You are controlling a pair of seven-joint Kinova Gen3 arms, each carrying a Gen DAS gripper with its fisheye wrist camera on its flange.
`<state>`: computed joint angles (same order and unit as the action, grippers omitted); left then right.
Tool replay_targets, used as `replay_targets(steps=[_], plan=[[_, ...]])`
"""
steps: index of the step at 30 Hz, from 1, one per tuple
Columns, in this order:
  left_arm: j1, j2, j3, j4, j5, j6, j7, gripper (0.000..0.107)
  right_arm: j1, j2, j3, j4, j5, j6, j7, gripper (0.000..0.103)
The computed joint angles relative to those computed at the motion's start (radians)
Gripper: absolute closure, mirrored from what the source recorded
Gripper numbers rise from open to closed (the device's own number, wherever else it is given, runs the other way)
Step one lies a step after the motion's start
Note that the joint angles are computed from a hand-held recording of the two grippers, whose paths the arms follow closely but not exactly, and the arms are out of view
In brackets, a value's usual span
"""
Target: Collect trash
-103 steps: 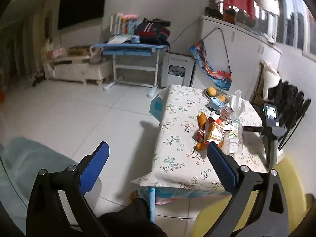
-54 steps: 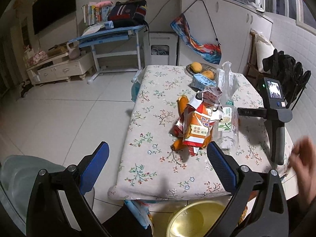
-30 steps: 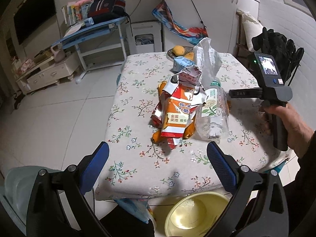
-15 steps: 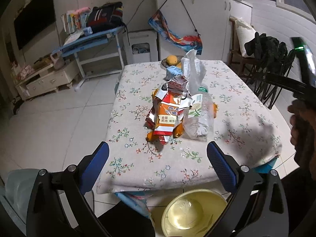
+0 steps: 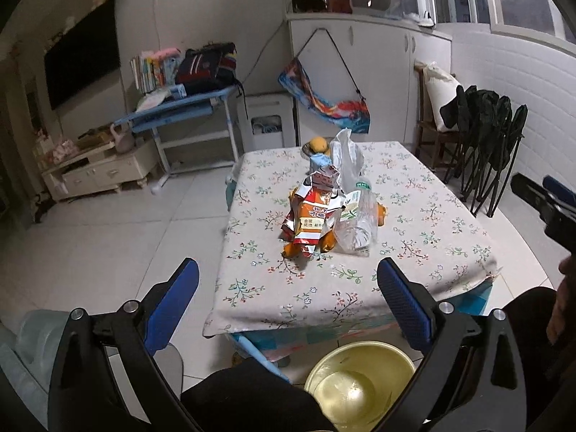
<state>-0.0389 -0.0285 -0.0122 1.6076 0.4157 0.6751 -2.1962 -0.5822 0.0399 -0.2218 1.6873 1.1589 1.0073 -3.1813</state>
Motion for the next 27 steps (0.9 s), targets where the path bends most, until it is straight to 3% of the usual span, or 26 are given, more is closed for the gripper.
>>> replay_targets(steps=[8, 14, 21, 27], plan=[[-0.001, -0.051, -0.044, 0.096, 0.125, -0.061, -0.111, 0.012, -0.093, 0.005, -0.055, 0.059, 0.157, 0.149, -0.119, 0.007], [0.01, -0.074, -0.075, 0.152, 0.208, -0.119, -0.179, 0.012, -0.113, 0.007, -0.056, 0.086, 0.206, 0.186, -0.175, 0.007], [0.043, -0.089, -0.083, 0.204, 0.262, -0.208, -0.238, 0.012, -0.142, 0.04, -0.053, 0.07, 0.226, 0.227, -0.127, 0.007], [0.061, -0.092, -0.097, 0.212, 0.274, -0.22, -0.248, 0.012, -0.151, 0.035, -0.045, 0.076, 0.223, 0.231, -0.123, 0.007]])
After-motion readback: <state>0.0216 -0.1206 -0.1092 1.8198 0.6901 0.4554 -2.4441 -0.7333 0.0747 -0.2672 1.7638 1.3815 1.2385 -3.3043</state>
